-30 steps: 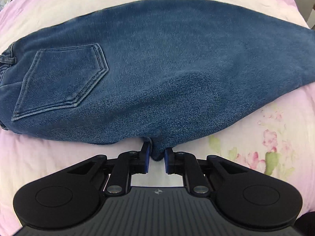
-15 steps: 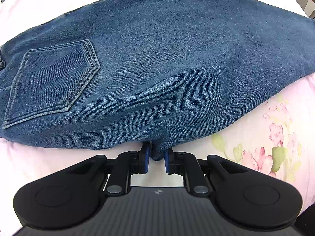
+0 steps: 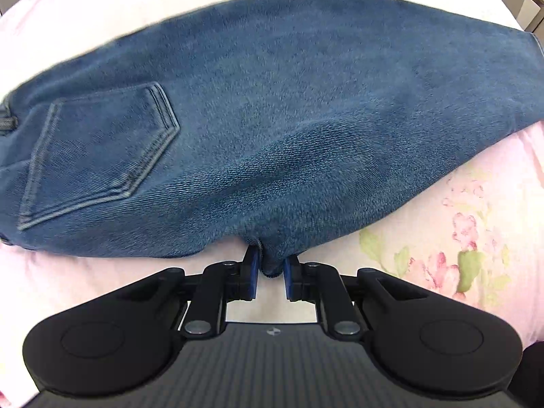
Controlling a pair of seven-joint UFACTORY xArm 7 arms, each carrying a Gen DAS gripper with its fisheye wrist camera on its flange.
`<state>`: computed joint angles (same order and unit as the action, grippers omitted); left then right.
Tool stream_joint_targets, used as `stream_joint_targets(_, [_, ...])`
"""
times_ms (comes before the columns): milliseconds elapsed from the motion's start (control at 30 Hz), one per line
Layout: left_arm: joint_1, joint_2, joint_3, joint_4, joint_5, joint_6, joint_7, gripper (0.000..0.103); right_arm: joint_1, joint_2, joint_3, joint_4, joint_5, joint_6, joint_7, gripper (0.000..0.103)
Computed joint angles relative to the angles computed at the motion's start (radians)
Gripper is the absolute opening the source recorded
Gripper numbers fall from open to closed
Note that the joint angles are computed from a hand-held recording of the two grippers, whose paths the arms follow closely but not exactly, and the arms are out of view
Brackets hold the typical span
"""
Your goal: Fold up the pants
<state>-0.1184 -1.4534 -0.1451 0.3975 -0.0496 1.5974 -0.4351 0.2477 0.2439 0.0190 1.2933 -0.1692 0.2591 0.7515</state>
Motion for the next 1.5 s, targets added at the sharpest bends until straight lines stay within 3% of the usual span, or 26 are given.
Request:
stream_joint_targets(133, [0.019, 0.053, 0.035, -0.011, -0.008, 0.020, -0.004, 0.017, 0.055, 0.021, -0.040, 0.100, -0.137, 0.092, 0.041, 0.014])
stream_joint_targets(167, [0.011, 0.074, 0.025, -0.011, -0.009, 0.028, 0.004, 0.014, 0.057, 0.029, -0.038, 0.120, -0.144, 0.125, 0.047, 0.014])
stream_joint_targets(200, [0.005, 0.099, 0.013, -0.006, -0.010, 0.045, 0.007, 0.001, 0.056, 0.031, -0.035, 0.129, -0.146, 0.156, 0.050, 0.014])
stream_joint_targets(267, [-0.004, 0.079, 0.007, -0.003, 0.003, 0.092, 0.007, 0.002, 0.043, 0.020, -0.023, 0.112, -0.141, 0.154, 0.044, 0.014])
stream_joint_targets(333, [-0.010, 0.010, 0.030, 0.012, 0.003, 0.143, 0.015, 0.008, 0.008, 0.008, 0.011, 0.100, -0.086, 0.144, -0.032, 0.015])
stream_joint_targets(400, [-0.015, -0.051, 0.032, 0.048, 0.007, 0.207, 0.032, 0.014, -0.029, 0.017, 0.049, 0.144, -0.020, 0.241, -0.122, 0.030])
stream_joint_targets(433, [-0.014, -0.080, 0.024, 0.077, 0.017, 0.239, 0.042, 0.014, -0.010, 0.007, 0.024, 0.155, -0.032, 0.286, -0.111, 0.038])
stream_joint_targets(467, [-0.010, -0.099, 0.017, 0.102, 0.026, 0.259, 0.049, 0.014, 0.001, -0.012, 0.010, 0.148, -0.063, 0.303, -0.079, 0.058])
stream_joint_targets(500, [-0.002, -0.118, 0.013, 0.133, 0.038, 0.277, 0.055, 0.014, 0.000, -0.038, 0.008, 0.126, -0.071, 0.296, -0.073, 0.070])
stream_joint_targets(667, [0.055, -0.156, -0.001, 0.313, 0.086, 0.316, 0.078, 0.020, -0.025, -0.202, 0.067, 0.023, 0.047, 0.346, -0.206, 0.069])
stream_joint_targets(833, [0.088, -0.121, -0.032, 0.481, 0.083, 0.300, 0.115, 0.028, 0.018, -0.401, 0.117, -0.079, 0.169, 0.421, -0.348, 0.078])
stream_joint_targets(1033, [0.105, -0.118, -0.091, 0.602, 0.069, 0.321, 0.177, 0.033, 0.075, -0.594, 0.174, -0.120, 0.215, 0.525, -0.388, 0.086])
stream_joint_targets(1333, [0.111, -0.159, -0.083, 0.621, -0.022, 0.258, 0.176, 0.036, 0.051, -0.722, 0.277, -0.039, 0.100, 0.735, -0.274, 0.091])
stream_joint_targets(1500, [0.092, -0.176, -0.070, 0.534, -0.059, 0.184, 0.186, 0.043, 0.021, -0.668, 0.337, 0.049, 0.002, 0.801, -0.229, 0.096])
